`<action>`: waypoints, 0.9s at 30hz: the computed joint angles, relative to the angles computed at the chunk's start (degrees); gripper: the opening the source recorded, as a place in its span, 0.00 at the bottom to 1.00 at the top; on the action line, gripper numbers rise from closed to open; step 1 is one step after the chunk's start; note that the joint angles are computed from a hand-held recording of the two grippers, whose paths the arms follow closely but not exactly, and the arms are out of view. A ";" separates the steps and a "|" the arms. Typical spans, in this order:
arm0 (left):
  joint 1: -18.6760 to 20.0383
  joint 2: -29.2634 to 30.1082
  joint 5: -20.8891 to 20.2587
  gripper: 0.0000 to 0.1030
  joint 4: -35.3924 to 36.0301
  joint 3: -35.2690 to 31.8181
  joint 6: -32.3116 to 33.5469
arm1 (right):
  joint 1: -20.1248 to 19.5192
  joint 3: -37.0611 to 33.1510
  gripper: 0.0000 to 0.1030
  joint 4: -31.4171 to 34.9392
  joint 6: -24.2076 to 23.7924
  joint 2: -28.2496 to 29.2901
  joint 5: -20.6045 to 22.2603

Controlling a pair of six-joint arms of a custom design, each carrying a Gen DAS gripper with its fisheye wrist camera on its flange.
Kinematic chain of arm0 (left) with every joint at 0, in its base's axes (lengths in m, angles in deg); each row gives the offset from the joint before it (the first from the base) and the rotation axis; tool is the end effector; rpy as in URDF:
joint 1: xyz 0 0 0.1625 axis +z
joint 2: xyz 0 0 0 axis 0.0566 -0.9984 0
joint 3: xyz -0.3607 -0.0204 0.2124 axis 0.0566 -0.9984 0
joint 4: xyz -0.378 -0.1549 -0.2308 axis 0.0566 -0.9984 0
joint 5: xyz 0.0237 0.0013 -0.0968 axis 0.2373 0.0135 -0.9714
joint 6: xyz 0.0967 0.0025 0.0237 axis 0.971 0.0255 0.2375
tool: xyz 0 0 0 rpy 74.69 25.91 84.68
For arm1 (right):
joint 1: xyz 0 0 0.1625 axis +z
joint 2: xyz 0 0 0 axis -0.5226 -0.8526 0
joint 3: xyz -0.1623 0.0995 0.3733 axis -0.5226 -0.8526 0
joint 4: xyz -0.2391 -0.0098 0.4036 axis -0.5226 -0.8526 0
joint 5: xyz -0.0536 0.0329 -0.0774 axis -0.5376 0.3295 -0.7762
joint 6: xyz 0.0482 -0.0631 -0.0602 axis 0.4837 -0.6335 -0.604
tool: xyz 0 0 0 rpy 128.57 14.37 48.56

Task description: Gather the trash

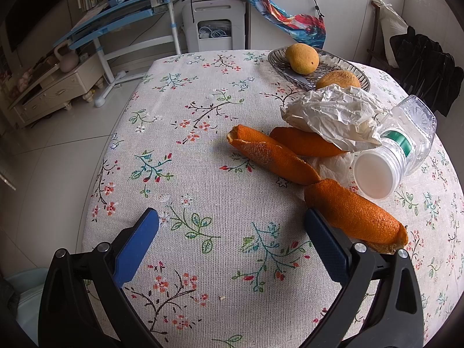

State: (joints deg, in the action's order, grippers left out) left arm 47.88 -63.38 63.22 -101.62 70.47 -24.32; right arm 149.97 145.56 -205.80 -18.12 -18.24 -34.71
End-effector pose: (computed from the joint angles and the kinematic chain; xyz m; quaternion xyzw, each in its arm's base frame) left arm -0.0886 -0.4659 0.2463 -0.0494 0.8407 -0.3316 0.4252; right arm 0.2791 -0.3000 0.1361 0.3838 -0.8799 0.2422 0.1409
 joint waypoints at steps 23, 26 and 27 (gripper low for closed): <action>-1.07 -14.00 -8.81 0.93 -6.05 6.08 11.77 | -4.53 -19.52 0.67 6.38 -7.28 19.07 3.46; -1.98 -18.45 -9.45 0.93 -6.13 7.60 13.79 | -3.86 -22.77 0.63 7.99 -7.33 22.92 2.03; -1.78 -18.85 -10.41 0.93 -6.92 7.52 14.41 | -3.71 -23.77 0.61 8.75 -7.26 24.08 1.72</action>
